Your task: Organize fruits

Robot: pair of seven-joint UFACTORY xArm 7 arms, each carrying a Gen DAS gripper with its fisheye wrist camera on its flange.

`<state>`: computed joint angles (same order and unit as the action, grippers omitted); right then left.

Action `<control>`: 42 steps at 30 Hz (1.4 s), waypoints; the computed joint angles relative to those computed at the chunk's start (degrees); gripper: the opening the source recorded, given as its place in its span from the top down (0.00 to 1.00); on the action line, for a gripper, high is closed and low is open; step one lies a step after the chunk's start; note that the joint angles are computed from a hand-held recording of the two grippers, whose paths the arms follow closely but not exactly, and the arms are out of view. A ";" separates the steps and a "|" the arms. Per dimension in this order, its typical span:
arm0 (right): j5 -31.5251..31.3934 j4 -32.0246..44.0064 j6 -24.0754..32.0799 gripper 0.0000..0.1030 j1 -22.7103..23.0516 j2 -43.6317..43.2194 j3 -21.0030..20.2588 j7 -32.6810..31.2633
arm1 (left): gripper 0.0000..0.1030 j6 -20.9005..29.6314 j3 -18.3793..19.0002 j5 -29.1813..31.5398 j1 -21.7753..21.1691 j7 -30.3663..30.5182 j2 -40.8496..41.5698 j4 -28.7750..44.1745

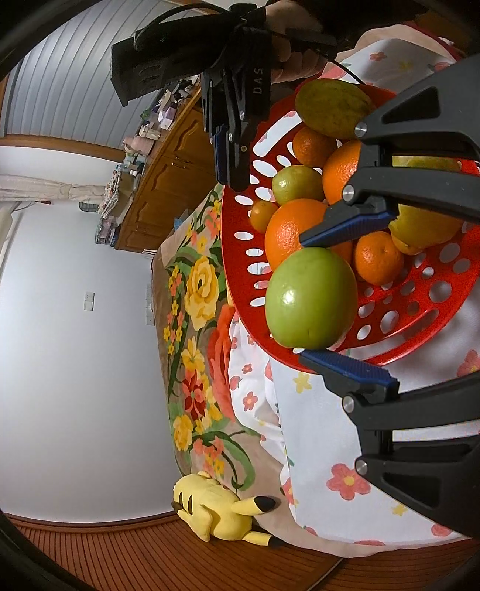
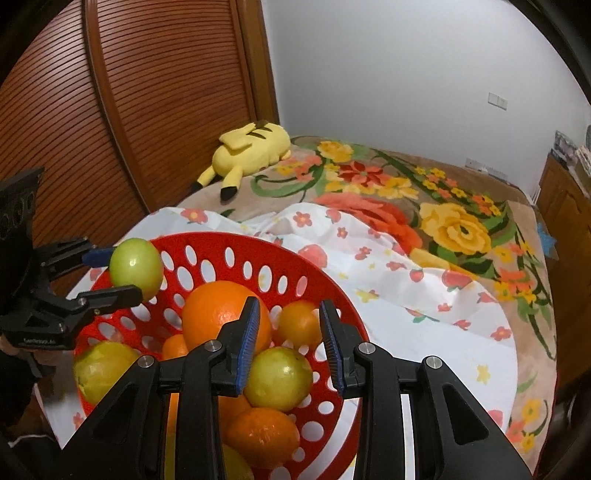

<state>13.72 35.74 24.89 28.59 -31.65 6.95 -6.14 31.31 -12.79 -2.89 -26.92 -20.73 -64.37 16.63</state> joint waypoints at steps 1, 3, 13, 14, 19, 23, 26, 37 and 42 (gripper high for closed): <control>-0.26 0.05 0.14 0.69 -0.11 -0.01 0.05 -0.10 | 0.46 0.14 0.16 0.03 -0.03 0.13 -0.08 0.05; -0.56 0.08 0.06 0.69 -0.24 0.11 0.14 -0.16 | 0.46 0.11 0.08 0.10 0.05 0.18 0.03 0.06; -0.31 -1.35 -0.46 0.69 -0.13 -2.77 -0.22 0.65 | 0.46 -0.64 -0.72 0.45 0.48 -0.76 1.10 0.08; -0.49 -1.49 -0.37 0.69 -0.23 -3.13 -0.11 0.82 | 0.45 -0.64 -0.34 0.54 0.43 -0.48 1.38 0.29; -1.09 -2.71 -0.36 0.69 -0.17 -5.15 0.40 1.90 | 0.45 -0.76 -0.23 0.99 0.86 -0.38 1.44 0.25; -1.62 -3.11 -0.25 0.69 -0.10 -5.85 0.51 2.51 | 0.45 -0.41 0.14 0.84 1.25 -0.47 0.70 0.54; -1.86 -3.90 0.00 0.69 -0.05 -7.45 0.85 3.50 | 0.45 0.49 -0.25 0.86 1.31 -0.85 -0.58 0.43; -3.95 -8.41 0.53 0.69 -0.31 -16.26 4.09 11.10 | 0.44 5.77 -3.89 1.05 -0.63 -4.88 -8.00 0.09; -5.60 -10.70 1.31 0.65 0.07 -20.92 6.60 16.10 | 0.40 9.13 -5.77 1.19 -2.09 -6.62 -11.91 0.52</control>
